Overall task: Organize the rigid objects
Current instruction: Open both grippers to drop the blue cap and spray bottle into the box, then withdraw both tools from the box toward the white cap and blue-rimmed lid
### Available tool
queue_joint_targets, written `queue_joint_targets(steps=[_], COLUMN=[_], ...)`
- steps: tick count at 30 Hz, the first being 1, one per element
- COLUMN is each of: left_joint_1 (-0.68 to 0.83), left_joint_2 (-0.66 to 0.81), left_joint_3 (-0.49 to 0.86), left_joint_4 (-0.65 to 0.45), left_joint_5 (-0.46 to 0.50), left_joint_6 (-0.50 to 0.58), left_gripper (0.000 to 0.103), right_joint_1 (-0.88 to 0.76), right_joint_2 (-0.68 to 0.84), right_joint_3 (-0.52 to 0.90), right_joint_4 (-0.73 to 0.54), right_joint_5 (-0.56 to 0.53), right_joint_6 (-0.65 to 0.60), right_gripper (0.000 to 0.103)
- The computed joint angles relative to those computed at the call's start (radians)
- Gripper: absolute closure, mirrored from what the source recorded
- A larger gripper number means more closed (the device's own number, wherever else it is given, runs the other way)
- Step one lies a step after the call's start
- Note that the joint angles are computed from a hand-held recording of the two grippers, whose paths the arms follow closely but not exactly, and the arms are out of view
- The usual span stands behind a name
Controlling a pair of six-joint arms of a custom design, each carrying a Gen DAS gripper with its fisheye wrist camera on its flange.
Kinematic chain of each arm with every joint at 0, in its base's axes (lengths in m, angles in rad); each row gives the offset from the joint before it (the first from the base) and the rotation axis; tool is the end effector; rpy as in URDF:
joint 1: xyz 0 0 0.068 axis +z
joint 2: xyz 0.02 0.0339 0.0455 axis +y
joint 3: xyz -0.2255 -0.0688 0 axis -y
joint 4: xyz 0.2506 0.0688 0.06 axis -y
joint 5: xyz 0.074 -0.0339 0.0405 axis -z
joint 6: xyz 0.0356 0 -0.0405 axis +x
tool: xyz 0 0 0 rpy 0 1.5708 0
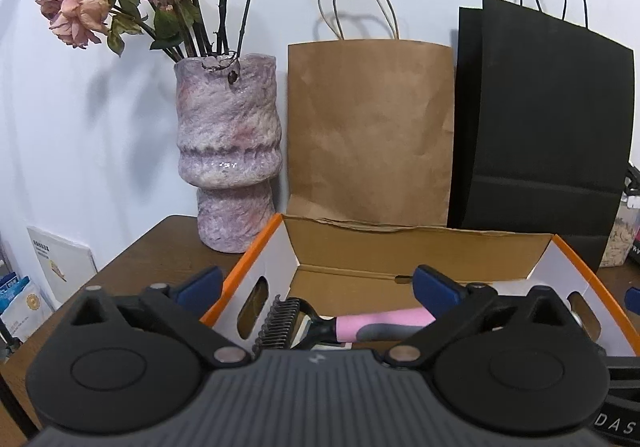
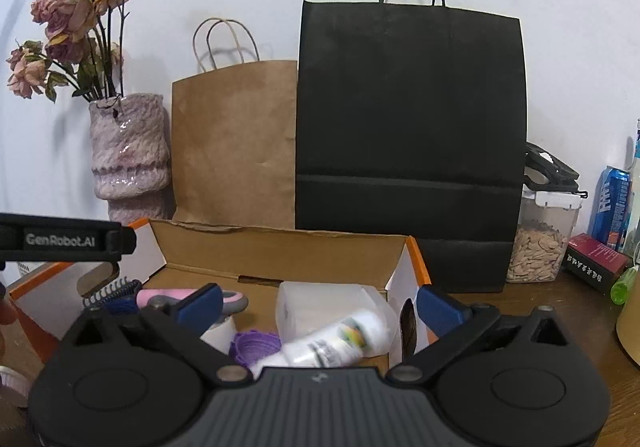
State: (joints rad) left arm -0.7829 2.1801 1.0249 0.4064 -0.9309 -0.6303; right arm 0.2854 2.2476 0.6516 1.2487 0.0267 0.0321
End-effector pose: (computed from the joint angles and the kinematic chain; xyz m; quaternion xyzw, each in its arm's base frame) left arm 0.2859 -0.2442 0.0285 -0.1164 0.8305 0.0811 0.5387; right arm 0.3053 0.0886 0.0000 -0.0958 0.8130 0.0800 0.5688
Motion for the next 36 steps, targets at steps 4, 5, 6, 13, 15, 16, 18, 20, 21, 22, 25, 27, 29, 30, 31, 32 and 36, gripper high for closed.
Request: queue_joint_targets(steps=[4, 5, 6, 13, 15, 16, 18, 20, 21, 22, 25, 27, 29, 30, 31, 32, 36], left_joint_1=[-0.001, -0.001, -0.002, -0.009, -0.013, -0.015, -0.022, -0.029, -0.033, -0.039, -0.053, -0.063, -0.074, -0.082, -0.089, -0.097, -0.125], left_joint_2=[-0.001, -0.001, -0.001, -0.008, -0.017, -0.023, -0.035, -0.047, -0.053, -0.059, -0.077, -0.089, -0.102, -0.108, -0.113, -0.121, -0.152], left_joint_3=[0.004, 0.004, 0.004, -0.002, -0.011, -0.016, -0.027, -0.041, -0.049, -0.058, -0.085, -0.108, -0.127, -0.138, -0.145, -0.154, -0.196], left_joint_4=[-0.014, -0.014, -0.014, -0.016, -0.015, -0.018, -0.022, -0.021, -0.019, -0.016, -0.021, -0.018, -0.020, -0.021, -0.026, -0.034, -0.061], left_joint_5=[-0.001, -0.002, -0.002, -0.012, -0.011, -0.012, -0.014, -0.018, -0.020, -0.025, -0.038, -0.038, -0.044, -0.049, -0.054, -0.060, -0.073], left_joint_6=[-0.003, -0.003, -0.004, -0.007, -0.011, -0.014, -0.019, -0.023, -0.024, -0.025, -0.040, -0.049, -0.059, -0.065, -0.072, -0.081, -0.120], left_gripper=[0.000, 0.000, 0.000, 0.000, 0.000, 0.000, 0.000, 0.000, 0.000, 0.000, 0.000, 0.000, 0.000, 0.000, 0.000, 0.000, 0.000], right_joint_1=[0.001, 0.001, 0.001, 0.003, 0.002, 0.003, 0.006, 0.006, 0.006, 0.006, 0.007, 0.010, 0.010, 0.011, 0.012, 0.012, 0.020], right_joint_2=[-0.001, -0.001, -0.001, 0.001, 0.001, 0.000, 0.001, 0.001, 0.001, 0.000, -0.001, -0.004, -0.008, -0.010, -0.011, -0.011, -0.008], right_joint_3=[-0.003, -0.003, -0.003, -0.010, -0.015, -0.018, -0.029, -0.043, -0.052, -0.062, -0.094, -0.116, -0.137, -0.149, -0.162, -0.162, -0.208], right_joint_4=[0.005, 0.006, 0.005, 0.020, 0.028, 0.032, 0.048, 0.068, 0.080, 0.092, 0.127, 0.147, 0.164, 0.174, 0.186, 0.186, 0.240], right_joint_5=[0.006, 0.007, 0.008, 0.015, 0.018, 0.021, 0.029, 0.031, 0.033, 0.032, 0.034, 0.039, 0.038, 0.039, 0.040, 0.040, 0.054], right_joint_6=[-0.002, -0.001, -0.001, -0.003, -0.002, -0.003, -0.005, -0.006, -0.004, -0.003, -0.001, -0.001, 0.001, 0.002, 0.003, 0.003, 0.006], right_gripper=[0.000, 0.000, 0.000, 0.000, 0.000, 0.000, 0.000, 0.000, 0.000, 0.000, 0.000, 0.000, 0.000, 0.000, 0.000, 0.000, 0.000])
